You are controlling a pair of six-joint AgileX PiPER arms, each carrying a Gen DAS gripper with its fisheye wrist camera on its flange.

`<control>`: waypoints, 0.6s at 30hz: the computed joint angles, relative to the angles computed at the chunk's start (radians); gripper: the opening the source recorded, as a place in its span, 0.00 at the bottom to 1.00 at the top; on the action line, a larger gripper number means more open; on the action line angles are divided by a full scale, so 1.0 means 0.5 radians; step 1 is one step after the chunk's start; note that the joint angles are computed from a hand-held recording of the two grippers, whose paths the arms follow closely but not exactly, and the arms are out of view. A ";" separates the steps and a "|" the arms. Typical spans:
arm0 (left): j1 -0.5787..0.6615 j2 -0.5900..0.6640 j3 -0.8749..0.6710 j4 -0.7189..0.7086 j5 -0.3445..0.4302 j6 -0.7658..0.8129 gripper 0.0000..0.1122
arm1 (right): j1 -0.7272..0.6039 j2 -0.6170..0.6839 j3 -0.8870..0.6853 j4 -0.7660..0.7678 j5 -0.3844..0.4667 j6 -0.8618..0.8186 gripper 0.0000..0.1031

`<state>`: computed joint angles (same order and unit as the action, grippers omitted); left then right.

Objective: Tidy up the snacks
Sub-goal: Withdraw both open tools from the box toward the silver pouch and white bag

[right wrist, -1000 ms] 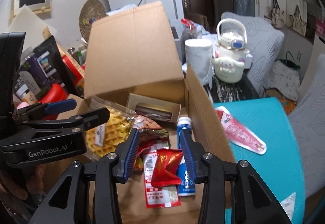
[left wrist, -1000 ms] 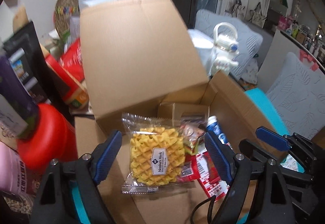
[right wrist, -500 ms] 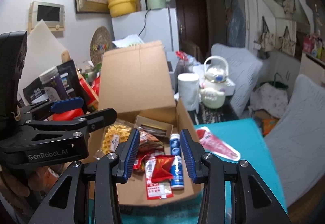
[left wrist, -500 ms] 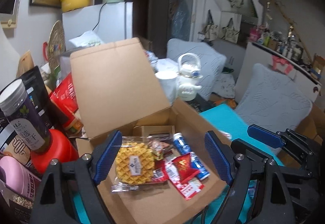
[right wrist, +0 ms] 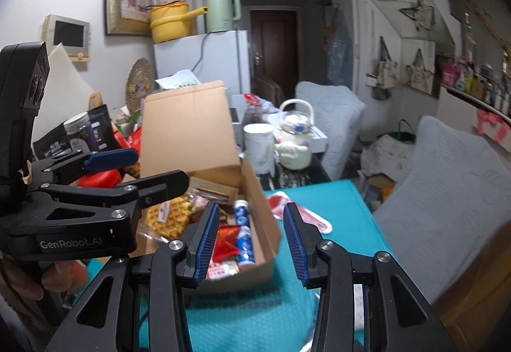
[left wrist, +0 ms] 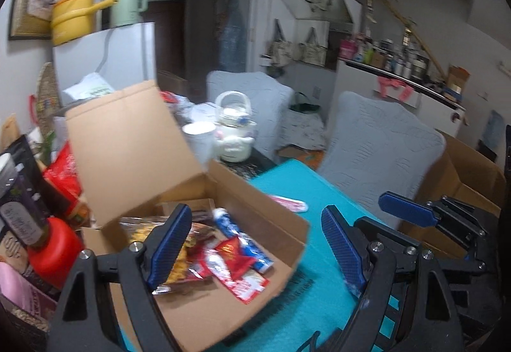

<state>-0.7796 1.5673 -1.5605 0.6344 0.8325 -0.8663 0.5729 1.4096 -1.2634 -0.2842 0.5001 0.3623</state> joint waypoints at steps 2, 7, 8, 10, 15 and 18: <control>-0.043 0.039 -0.032 0.003 0.006 0.016 0.75 | -0.007 -0.053 0.067 -0.081 0.018 0.110 0.40; -0.106 0.124 -0.081 -0.070 -0.044 0.080 0.75 | -0.066 -0.186 0.241 -0.230 0.063 0.308 0.40; -0.117 0.141 -0.089 -0.083 -0.059 0.086 0.75 | -0.083 -0.209 0.271 -0.246 0.071 0.328 0.40; -0.129 0.182 -0.105 -0.125 -0.089 0.113 0.75 | -0.105 -0.245 0.319 -0.306 0.101 0.395 0.40; -0.162 0.299 -0.180 -0.233 -0.107 0.192 0.75 | -0.208 -0.349 0.460 -0.280 0.103 0.397 0.40; -0.171 0.366 -0.221 -0.292 -0.119 0.249 0.75 | -0.294 -0.401 0.548 -0.192 0.083 0.333 0.40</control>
